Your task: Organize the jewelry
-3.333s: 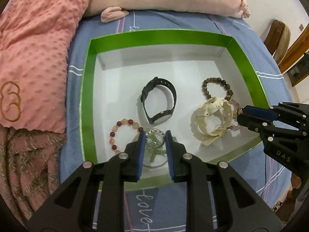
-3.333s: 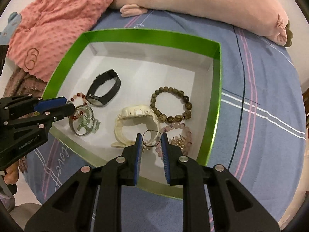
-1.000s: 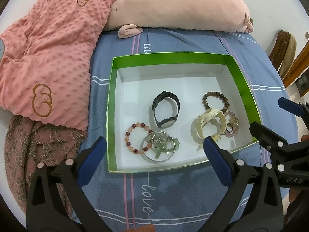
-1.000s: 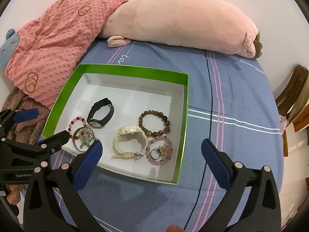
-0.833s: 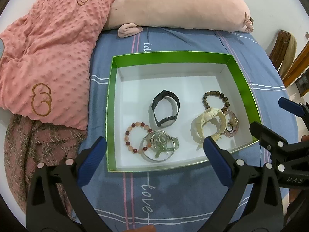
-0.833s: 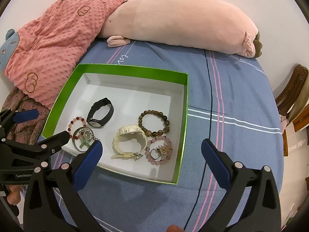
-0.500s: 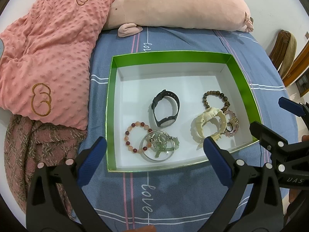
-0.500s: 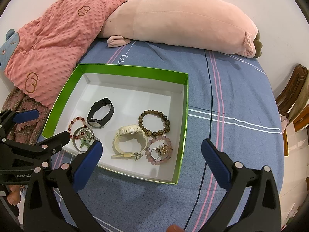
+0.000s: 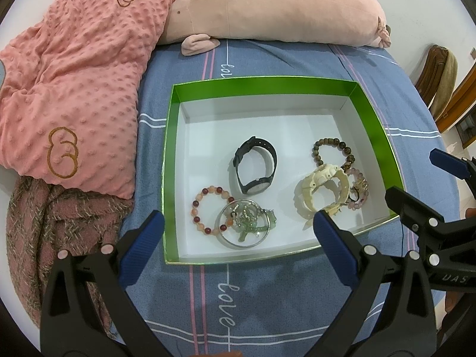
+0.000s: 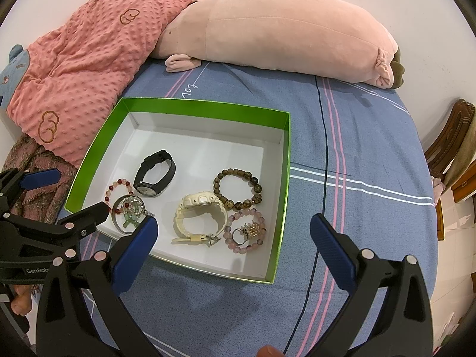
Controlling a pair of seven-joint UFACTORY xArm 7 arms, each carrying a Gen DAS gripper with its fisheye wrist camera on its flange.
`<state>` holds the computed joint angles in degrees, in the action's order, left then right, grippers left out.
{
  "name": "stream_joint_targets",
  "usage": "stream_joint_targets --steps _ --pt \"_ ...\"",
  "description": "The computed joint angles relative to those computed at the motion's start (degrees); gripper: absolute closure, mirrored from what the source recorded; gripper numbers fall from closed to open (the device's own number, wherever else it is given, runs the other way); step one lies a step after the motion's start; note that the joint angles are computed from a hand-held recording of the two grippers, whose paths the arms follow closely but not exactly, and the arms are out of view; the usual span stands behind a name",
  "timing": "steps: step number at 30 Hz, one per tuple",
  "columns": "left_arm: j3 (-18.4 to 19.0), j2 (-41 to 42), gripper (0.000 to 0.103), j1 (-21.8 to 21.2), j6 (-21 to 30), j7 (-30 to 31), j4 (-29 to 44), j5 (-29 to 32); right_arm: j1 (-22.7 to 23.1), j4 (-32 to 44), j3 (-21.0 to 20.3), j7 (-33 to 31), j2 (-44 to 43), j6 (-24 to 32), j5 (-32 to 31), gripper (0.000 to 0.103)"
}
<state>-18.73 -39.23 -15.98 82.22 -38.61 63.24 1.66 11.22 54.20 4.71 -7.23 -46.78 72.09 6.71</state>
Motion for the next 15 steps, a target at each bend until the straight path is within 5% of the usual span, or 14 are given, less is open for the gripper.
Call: stream_joint_targets --steps 15 --pt "-0.1 -0.2 0.002 0.0 0.4 0.4 -0.1 0.6 -0.5 -1.2 -0.5 1.3 -1.1 -0.9 0.4 0.001"
